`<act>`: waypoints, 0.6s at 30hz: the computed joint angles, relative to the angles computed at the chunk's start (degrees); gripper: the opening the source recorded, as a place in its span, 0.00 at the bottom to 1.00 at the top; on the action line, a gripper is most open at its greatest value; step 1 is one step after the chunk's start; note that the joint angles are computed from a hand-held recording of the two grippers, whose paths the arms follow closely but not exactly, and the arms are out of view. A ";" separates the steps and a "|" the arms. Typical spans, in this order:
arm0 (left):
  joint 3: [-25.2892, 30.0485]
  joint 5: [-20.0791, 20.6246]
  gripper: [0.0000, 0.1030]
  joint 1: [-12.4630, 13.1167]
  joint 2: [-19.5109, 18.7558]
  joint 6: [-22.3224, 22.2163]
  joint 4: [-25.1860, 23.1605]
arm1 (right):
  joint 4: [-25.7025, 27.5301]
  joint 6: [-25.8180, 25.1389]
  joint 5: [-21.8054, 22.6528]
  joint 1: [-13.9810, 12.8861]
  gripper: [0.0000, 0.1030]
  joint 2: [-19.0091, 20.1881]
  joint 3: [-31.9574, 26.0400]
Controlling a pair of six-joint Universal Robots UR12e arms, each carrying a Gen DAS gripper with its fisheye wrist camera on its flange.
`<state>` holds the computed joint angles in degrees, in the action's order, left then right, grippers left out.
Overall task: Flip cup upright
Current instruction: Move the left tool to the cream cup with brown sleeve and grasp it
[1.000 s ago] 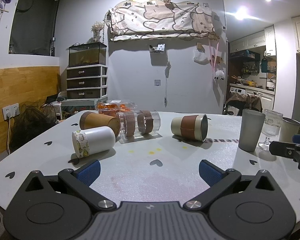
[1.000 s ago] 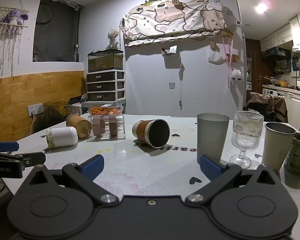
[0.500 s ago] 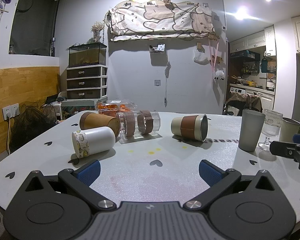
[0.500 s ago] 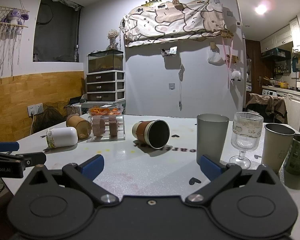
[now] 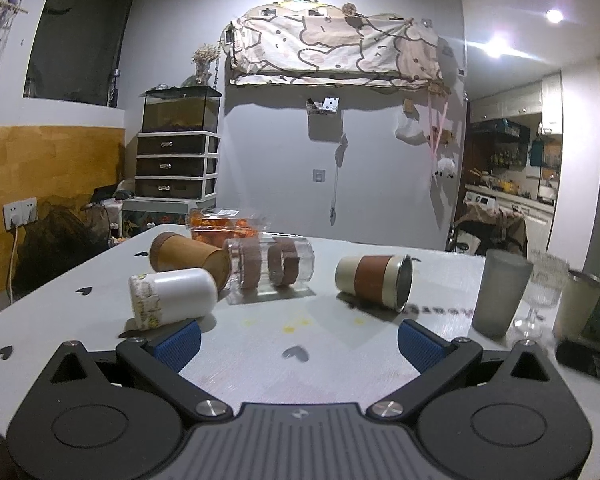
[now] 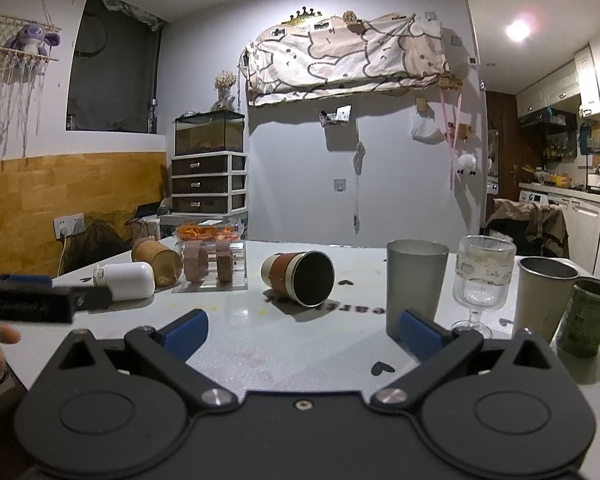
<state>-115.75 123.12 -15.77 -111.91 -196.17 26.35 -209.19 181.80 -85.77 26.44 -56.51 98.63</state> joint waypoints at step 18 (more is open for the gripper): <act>18.73 -15.89 0.99 5.15 -6.43 -25.81 -18.21 | -3.41 3.12 -2.54 -1.81 1.00 -0.49 3.35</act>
